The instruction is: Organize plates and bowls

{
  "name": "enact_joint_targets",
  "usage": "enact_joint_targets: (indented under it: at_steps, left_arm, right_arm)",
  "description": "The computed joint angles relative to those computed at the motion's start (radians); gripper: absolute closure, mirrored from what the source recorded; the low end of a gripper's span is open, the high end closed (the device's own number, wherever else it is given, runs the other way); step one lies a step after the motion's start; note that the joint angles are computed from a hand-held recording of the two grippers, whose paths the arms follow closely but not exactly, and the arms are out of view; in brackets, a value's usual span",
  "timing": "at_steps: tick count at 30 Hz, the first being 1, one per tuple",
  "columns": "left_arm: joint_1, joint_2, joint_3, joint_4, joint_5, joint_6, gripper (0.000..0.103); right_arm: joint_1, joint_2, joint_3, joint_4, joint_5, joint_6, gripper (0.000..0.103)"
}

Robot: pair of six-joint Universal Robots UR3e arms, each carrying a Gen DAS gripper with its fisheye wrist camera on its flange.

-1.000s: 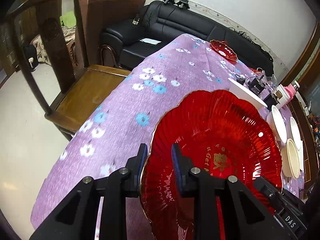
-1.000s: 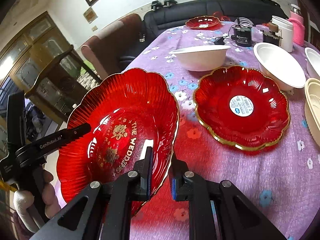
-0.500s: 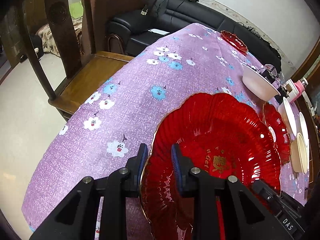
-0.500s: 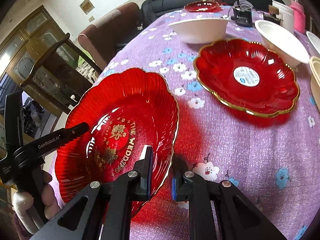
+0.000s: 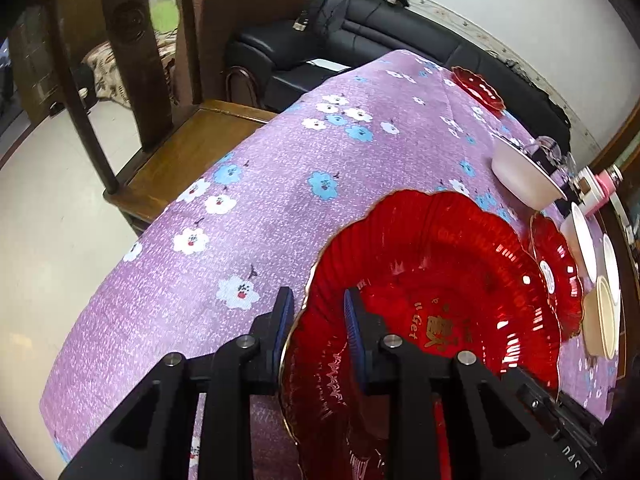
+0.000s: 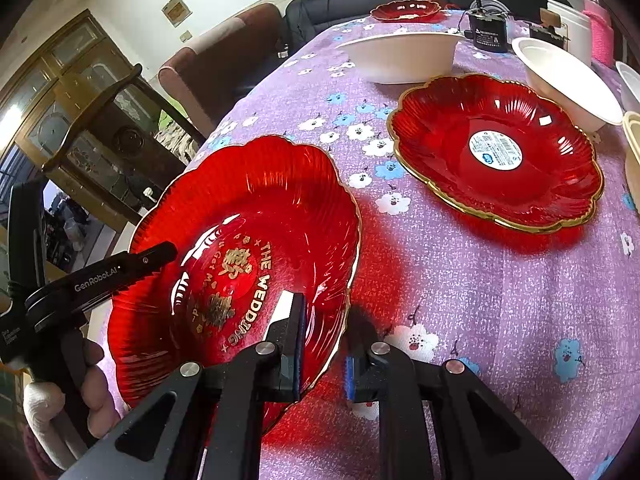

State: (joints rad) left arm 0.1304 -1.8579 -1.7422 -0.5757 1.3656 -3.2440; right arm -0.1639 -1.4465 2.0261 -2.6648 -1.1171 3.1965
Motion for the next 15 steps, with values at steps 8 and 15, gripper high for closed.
enact_joint_targets:
  at_steps: [8,15]
  left_arm:
    - [0.019,0.092,-0.065,0.011,-0.001,-0.062,0.045]
    - [0.030,0.225,-0.156,0.007,-0.007,-0.088,0.035]
  right_arm:
    - [-0.080,-0.129,0.098,-0.005,0.045,-0.043,0.082]
    - [-0.186,-0.318,0.209,0.069,0.097,-0.145,0.069]
